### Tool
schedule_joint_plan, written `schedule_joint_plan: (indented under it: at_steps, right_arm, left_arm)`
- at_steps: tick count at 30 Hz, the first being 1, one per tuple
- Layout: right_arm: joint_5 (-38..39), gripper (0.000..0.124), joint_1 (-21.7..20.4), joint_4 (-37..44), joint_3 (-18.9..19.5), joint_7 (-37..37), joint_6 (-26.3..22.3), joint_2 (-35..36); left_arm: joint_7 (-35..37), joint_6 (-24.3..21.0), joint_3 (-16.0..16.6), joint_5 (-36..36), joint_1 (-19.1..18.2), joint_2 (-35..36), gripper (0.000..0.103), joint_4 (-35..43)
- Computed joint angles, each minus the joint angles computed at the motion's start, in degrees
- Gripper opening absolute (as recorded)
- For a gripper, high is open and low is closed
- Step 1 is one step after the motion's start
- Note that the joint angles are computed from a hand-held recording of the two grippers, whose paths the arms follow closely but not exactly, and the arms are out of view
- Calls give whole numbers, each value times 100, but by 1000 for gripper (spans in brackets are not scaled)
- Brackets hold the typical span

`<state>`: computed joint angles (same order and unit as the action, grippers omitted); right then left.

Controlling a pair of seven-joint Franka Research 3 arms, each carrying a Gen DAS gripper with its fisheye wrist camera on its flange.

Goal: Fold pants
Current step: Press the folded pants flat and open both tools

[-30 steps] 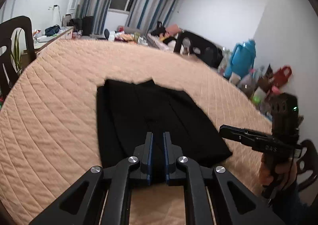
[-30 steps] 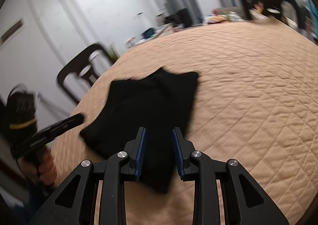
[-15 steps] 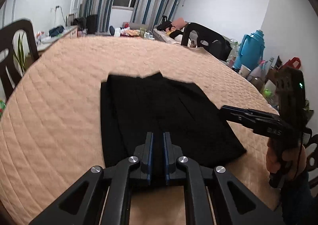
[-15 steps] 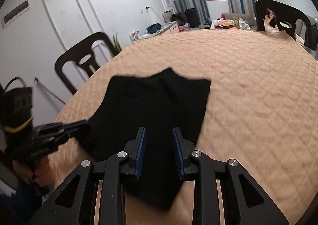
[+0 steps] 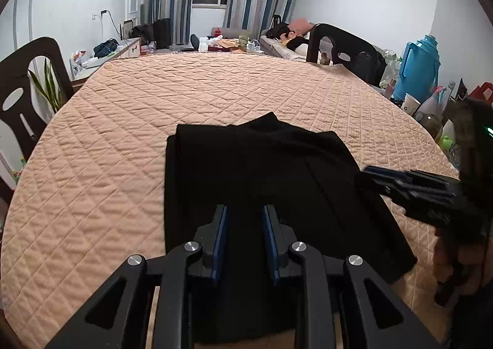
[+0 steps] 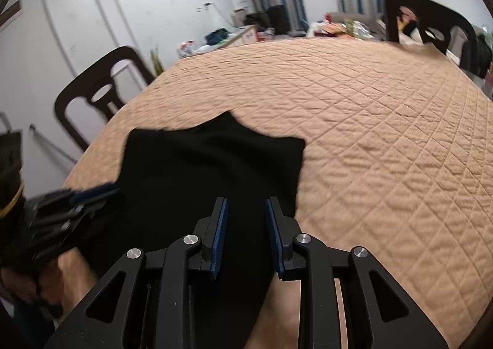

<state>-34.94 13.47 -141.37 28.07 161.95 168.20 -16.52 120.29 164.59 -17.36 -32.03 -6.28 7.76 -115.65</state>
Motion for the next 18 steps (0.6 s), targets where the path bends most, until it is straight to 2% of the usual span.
schedule_joint_plan:
  at_steps: [4, 9, 12, 15, 18]
  right_arm:
    - [201, 26, 259, -380, 103, -212, 137, -506]
    - [356, 26, 10, -512, 705, -254, 63, -887]
    - [376, 26, -207, -496, 1043, -229, -33, -946]
    - [474, 27, -147, -395, 989, -419, -157, -563]
    - [391, 27, -141, -417, 955, -314, -126, -599]
  left_arm:
    - [-8, 197, 46, -51, -50, -288, 26, -355]
    - [374, 338, 151, -558, -227, -618, 26, -736]
    - [844, 359, 246, -1059, -385, -675, 34, -825]
    - [907, 576, 287, -1028, -486, -619, 34, -875]
    - [934, 749, 273, -1037, -528, -593, 34, -908]
